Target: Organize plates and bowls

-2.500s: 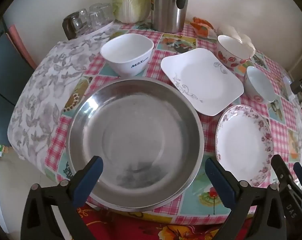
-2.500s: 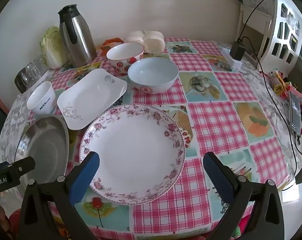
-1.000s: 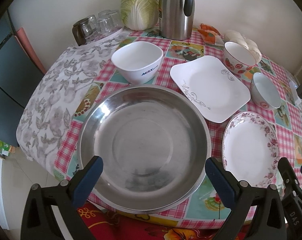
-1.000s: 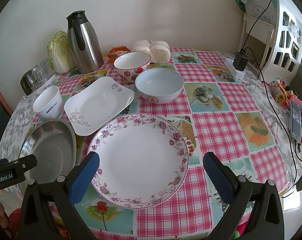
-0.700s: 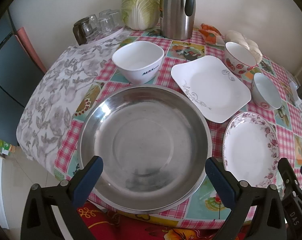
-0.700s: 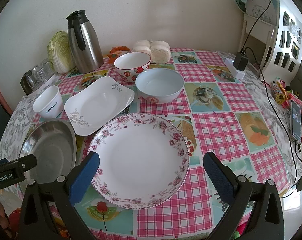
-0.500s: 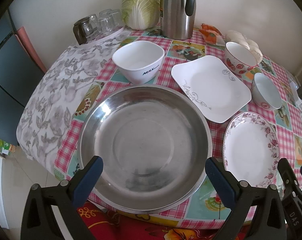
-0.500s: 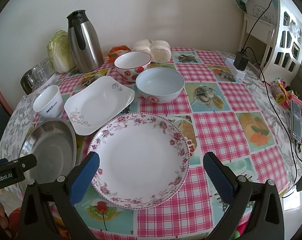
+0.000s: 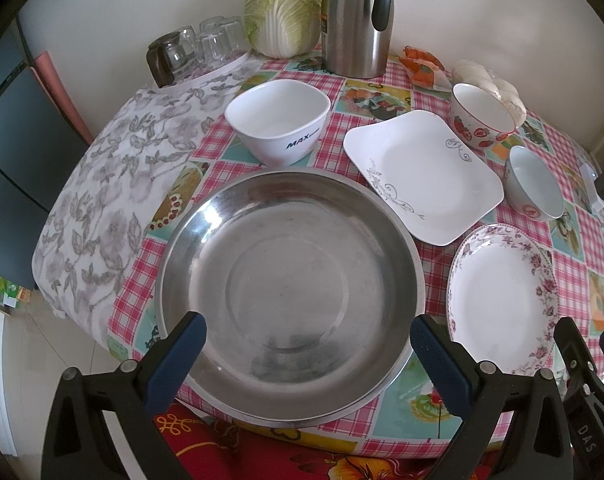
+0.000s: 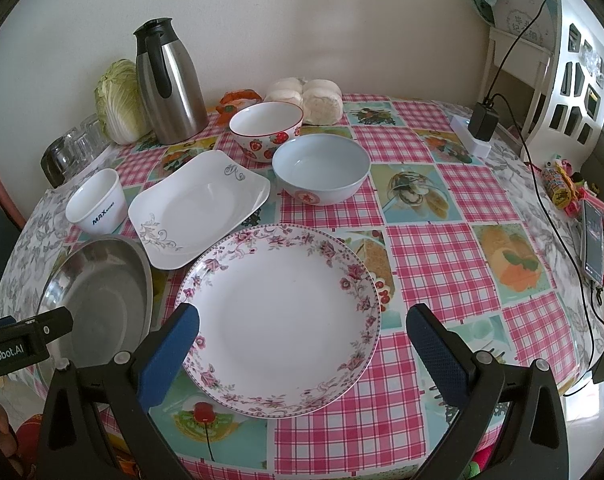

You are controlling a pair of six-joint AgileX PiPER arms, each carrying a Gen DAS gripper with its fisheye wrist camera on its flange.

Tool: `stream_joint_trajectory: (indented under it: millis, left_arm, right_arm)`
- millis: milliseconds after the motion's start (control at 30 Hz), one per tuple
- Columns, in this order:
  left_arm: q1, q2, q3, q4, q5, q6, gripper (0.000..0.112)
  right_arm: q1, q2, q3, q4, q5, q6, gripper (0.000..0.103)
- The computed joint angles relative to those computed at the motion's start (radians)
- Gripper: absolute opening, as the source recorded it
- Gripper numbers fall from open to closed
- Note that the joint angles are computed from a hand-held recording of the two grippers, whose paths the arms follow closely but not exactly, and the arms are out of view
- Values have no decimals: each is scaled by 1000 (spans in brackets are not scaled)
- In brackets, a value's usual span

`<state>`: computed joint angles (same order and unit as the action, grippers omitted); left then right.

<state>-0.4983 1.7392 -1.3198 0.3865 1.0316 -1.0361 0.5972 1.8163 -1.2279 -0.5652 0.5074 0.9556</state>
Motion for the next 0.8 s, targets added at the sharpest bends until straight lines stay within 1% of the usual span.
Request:
stream_joint_trajectory:
  millis: [500,667,700,800]
  left_arm:
    - [-3,1,10,-1,-9,-10,103]
    - [10,0,3,-14,-12,12,103]
    - [15,-6,8,-15,-19,8,103]
    - [54,-46,58,-36,-101,-6,103]
  right_arm:
    - [9,11,-6,-15,2,13,103]
    - [6,22,-20,-9,9,-2,103]
    - [5,27,-26,-4,9,-6,103]
    - [-3,45,-49,26,-11,-38,103]
